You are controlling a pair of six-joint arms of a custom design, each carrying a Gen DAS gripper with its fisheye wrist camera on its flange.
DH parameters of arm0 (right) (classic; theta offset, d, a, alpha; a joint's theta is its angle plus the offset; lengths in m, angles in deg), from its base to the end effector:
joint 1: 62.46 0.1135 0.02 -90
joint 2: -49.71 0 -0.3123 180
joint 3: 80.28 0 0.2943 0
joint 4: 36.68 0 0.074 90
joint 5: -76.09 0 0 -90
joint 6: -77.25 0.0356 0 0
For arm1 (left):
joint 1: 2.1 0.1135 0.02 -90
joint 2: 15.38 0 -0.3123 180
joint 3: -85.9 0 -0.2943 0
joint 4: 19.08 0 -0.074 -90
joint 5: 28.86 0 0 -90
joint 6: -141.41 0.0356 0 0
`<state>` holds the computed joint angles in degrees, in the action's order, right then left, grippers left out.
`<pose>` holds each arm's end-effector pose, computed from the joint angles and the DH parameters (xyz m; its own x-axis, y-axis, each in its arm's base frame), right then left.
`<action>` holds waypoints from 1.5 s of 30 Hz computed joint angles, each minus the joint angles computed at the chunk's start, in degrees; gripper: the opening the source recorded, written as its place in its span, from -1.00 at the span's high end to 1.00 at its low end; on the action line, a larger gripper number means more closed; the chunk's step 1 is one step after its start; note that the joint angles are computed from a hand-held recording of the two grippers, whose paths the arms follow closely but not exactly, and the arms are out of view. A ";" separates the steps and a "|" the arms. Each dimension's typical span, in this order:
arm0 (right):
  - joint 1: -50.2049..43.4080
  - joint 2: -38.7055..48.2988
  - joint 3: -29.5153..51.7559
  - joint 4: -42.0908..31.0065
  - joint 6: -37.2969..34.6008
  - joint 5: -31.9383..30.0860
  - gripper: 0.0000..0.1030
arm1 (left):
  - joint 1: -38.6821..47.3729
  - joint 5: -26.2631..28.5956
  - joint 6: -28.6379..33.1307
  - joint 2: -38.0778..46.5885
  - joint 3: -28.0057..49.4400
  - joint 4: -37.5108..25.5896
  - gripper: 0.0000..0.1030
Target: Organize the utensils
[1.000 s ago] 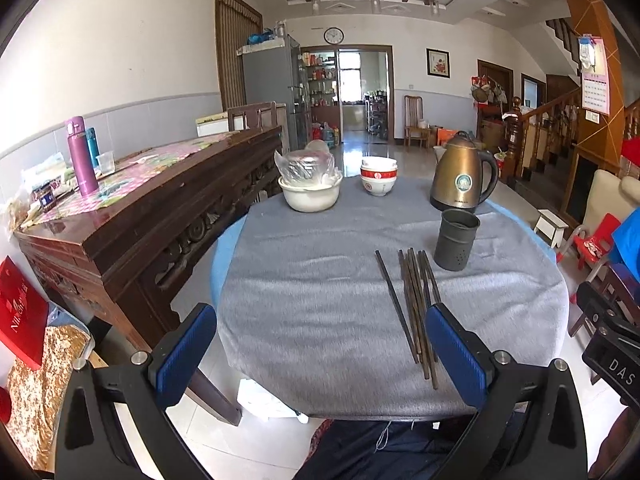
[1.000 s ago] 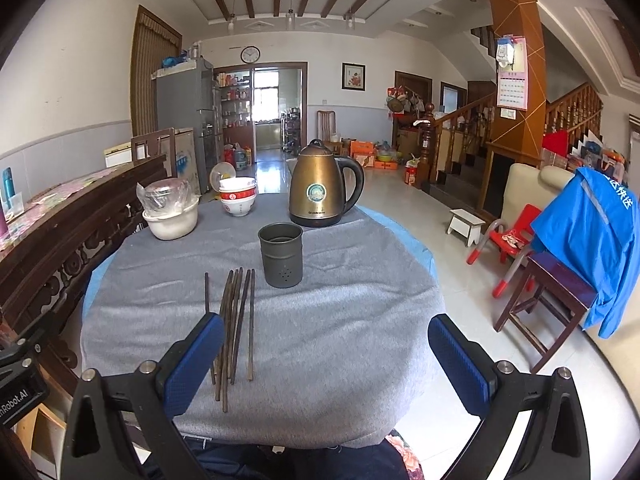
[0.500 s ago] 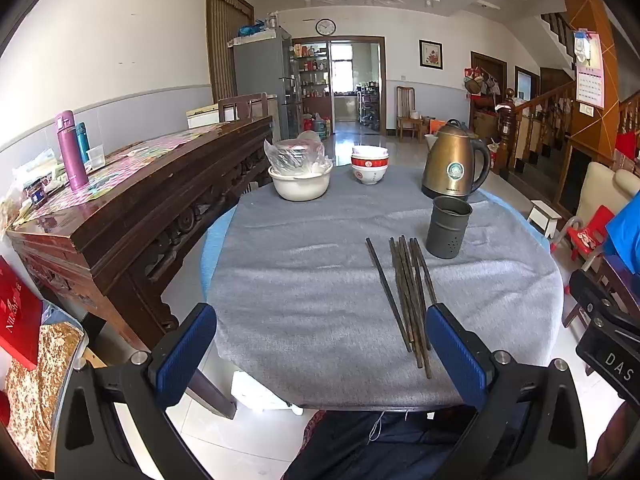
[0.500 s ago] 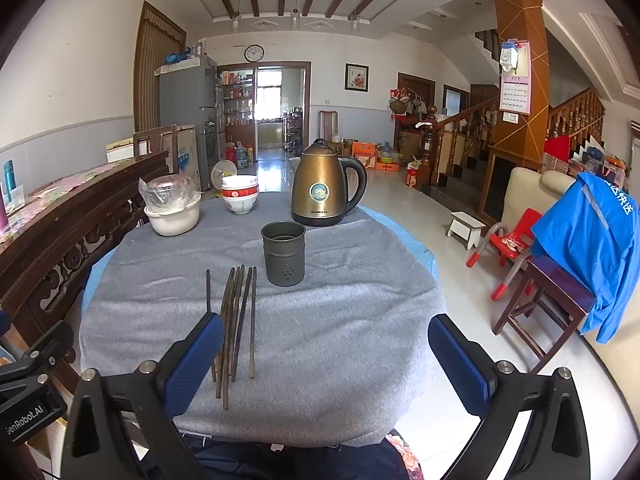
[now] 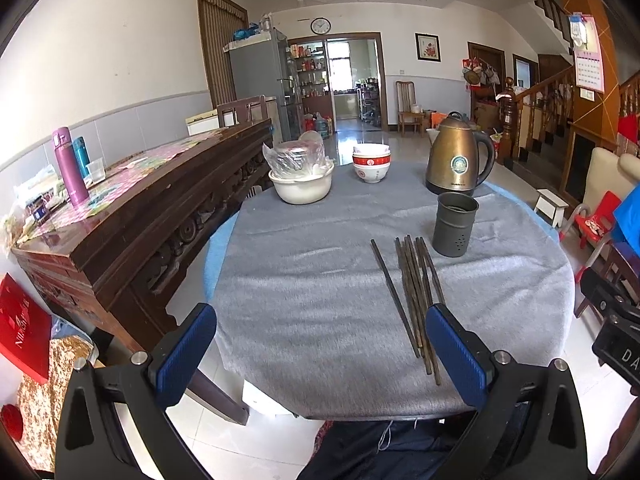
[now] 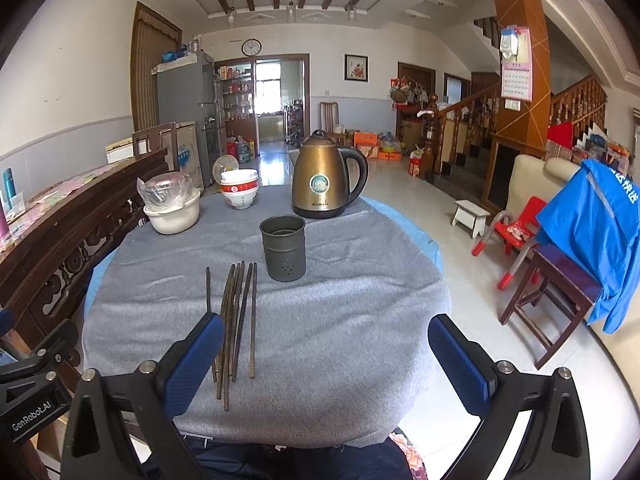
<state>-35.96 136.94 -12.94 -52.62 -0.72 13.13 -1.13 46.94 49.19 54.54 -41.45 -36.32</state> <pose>0.3360 0.1494 0.2634 -0.5265 -0.0550 -0.8484 0.0431 0.9949 -0.0913 0.2830 0.0135 0.2580 -0.5576 -0.0470 -0.8288 -0.2403 0.9648 0.1070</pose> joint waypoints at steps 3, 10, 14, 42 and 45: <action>-0.90 0.75 0.73 -0.49 -0.34 -0.27 -1.00 | -0.52 -0.68 0.22 0.91 0.19 0.54 -1.00; -3.05 2.89 2.94 -1.30 -0.52 -1.42 -1.00 | -1.53 -0.87 0.62 5.65 2.80 -0.07 -1.00; -3.83 4.58 4.51 -2.05 -0.53 -1.85 -1.00 | -2.14 -0.61 0.90 7.95 3.99 -0.20 -1.00; -6.99 28.05 27.96 -11.93 -2.00 -5.98 -1.00 | -0.92 4.32 -0.08 30.96 19.00 -4.95 -1.00; -7.47 30.25 30.73 -13.17 -2.07 -6.74 -1.00 | -0.71 4.37 -0.32 32.84 20.52 -5.51 -1.00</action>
<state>-43.44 167.18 17.80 -65.79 -2.78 6.39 -1.84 51.31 48.87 87.39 -20.93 -41.83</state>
